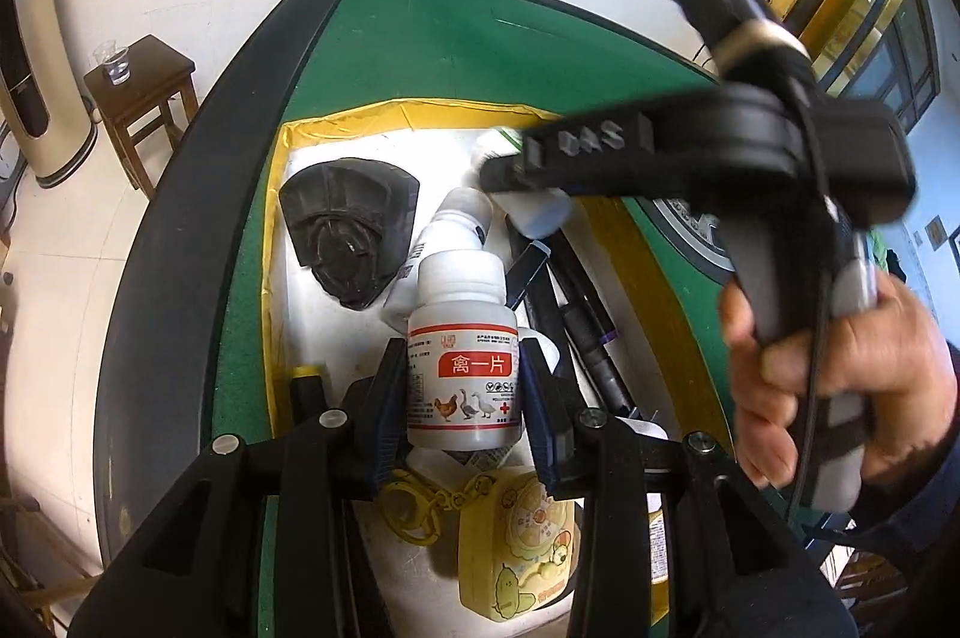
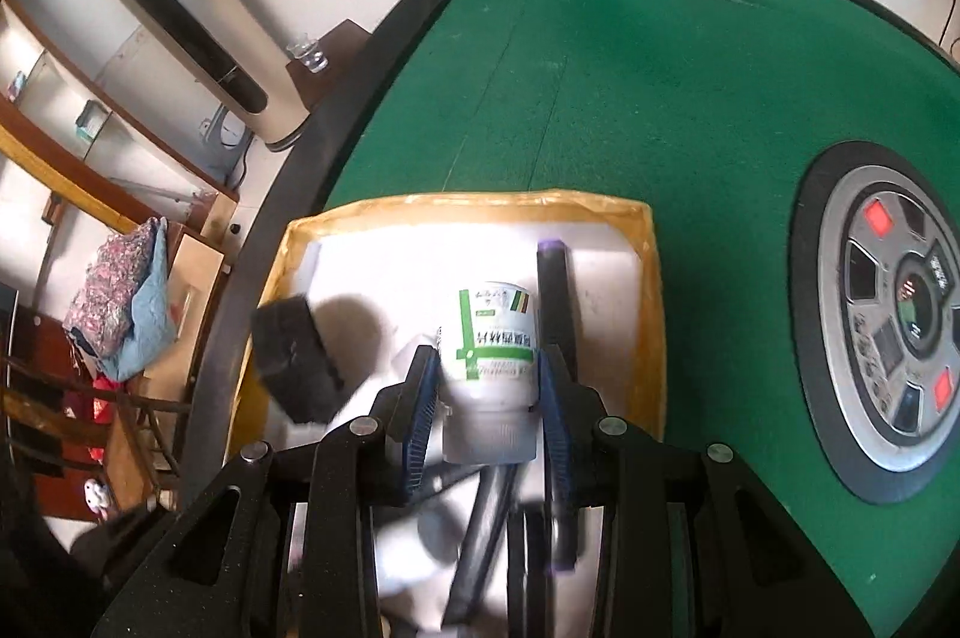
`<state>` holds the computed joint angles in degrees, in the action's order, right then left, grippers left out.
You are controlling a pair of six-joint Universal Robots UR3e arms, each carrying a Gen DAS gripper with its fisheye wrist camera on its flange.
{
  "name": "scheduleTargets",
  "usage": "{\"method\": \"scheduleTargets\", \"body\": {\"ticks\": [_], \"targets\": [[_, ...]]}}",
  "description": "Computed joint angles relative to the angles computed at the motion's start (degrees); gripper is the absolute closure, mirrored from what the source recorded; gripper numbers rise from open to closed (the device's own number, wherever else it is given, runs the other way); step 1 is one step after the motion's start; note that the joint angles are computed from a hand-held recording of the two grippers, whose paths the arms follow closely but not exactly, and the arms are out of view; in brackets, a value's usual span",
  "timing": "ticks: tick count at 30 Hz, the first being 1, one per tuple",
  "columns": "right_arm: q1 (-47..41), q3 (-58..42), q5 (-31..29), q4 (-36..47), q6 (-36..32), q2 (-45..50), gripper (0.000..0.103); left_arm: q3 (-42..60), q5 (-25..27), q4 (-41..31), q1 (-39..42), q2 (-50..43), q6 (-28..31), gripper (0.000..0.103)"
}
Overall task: Organize rigid objects
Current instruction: 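Lower both bottles into the tray and open both grippers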
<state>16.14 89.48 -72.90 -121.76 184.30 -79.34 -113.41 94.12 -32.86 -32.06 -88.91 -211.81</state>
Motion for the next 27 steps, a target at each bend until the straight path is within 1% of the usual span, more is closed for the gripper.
{"method": "scheduleTargets", "body": {"ticks": [4,8,10,12,14,17,18,19,21,24,27], "targets": [[1.44,-3.14,-2.34,-0.02,0.90,2.52,0.073,0.08,0.00,0.48,0.01,-0.48,0.47,0.070],[0.77,-3.84,-2.13,0.90,0.87,2.86,0.073,-0.54,-0.31,1.52,0.39,-0.83,0.70,0.069],[-0.06,-3.26,-1.09,1.69,0.64,2.11,0.073,-0.92,-0.74,1.91,0.54,-0.84,0.55,0.069],[-0.67,-2.38,-0.67,2.56,0.69,0.81,0.070,-1.08,-0.85,2.27,0.39,-0.75,0.85,0.069],[-1.57,-0.89,0.24,2.78,0.55,-1.22,0.062,-0.99,-0.42,2.54,0.01,-0.91,0.91,0.069],[-2.90,1.38,0.77,3.75,0.14,-5.19,0.056,-0.27,0.60,2.30,-1.04,-1.20,0.68,0.069],[-3.55,2.22,1.11,4.56,-0.33,-6.83,0.056,0.05,0.86,2.06,-1.32,-1.34,0.58,0.065],[-4.06,3.33,1.28,5.32,-0.86,-8.72,0.056,0.28,1.25,1.84,-1.77,-1.36,0.40,0.059],[-4.96,5.39,1.10,6.71,-1.77,-12.16,0.056,0.54,2.24,1.91,-3.07,-1.35,-0.63,0.053],[-6.88,8.85,1.91,8.47,-2.59,-17.18,0.056,0.95,3.51,1.41,-4.55,-1.41,-1.67,0.049],[-8.35,10.34,2.93,10.40,-3.35,-19.96,0.056,1.69,5.21,-0.23,-6.32,-1.36,-3.51,0.049]]}}
